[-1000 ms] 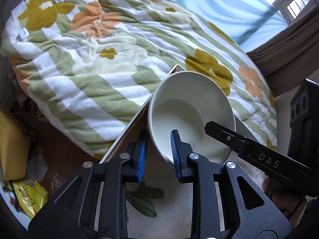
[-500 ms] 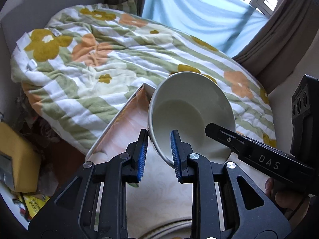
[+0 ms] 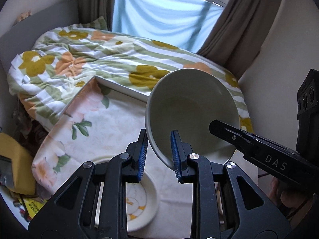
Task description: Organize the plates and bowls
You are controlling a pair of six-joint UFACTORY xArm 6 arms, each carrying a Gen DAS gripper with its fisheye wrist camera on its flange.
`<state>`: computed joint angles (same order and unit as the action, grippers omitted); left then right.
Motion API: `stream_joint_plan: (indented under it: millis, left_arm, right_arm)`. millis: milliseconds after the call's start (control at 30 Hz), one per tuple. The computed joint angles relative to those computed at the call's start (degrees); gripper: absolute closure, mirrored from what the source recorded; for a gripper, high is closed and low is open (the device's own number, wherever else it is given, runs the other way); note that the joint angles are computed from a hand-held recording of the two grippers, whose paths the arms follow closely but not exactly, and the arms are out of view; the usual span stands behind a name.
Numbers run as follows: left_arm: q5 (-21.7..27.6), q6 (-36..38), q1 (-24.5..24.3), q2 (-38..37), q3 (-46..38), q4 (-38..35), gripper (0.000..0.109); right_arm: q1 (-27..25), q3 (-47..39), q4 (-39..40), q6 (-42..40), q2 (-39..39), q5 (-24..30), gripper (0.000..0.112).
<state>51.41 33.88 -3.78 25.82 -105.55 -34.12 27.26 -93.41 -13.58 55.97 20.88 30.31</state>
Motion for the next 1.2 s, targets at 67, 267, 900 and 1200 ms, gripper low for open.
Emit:
stream_joint_plan:
  millis: [67, 267, 900, 1200]
  left_arm:
    - [-1.9, 1.6, -1.7, -6.2, 8.5, -1.2, 0.088]
    - [-1.8, 3.7, -6.2, -18.0, 23.5, -2.6, 0.088]
    - [1.5, 5.8, -15.6, -20.2, 33.0, 8.5, 0.088]
    - [-0.1, 5.7, -17.6, -17.5, 34.0, 12.9, 0.088]
  right_arm:
    - [0.2, 8.1, -3.7, 4.2, -6.4, -0.7, 0.095]
    - [1.2, 24.7, -10.4, 14.3, -21.0, 1.7, 0.095]
    - [2.5, 49.3, -9.0, 29.6, -35.3, 1.0, 0.095]
    - [2.8, 51.2, -6.7, 29.4, -34.2, 0.6, 0.095]
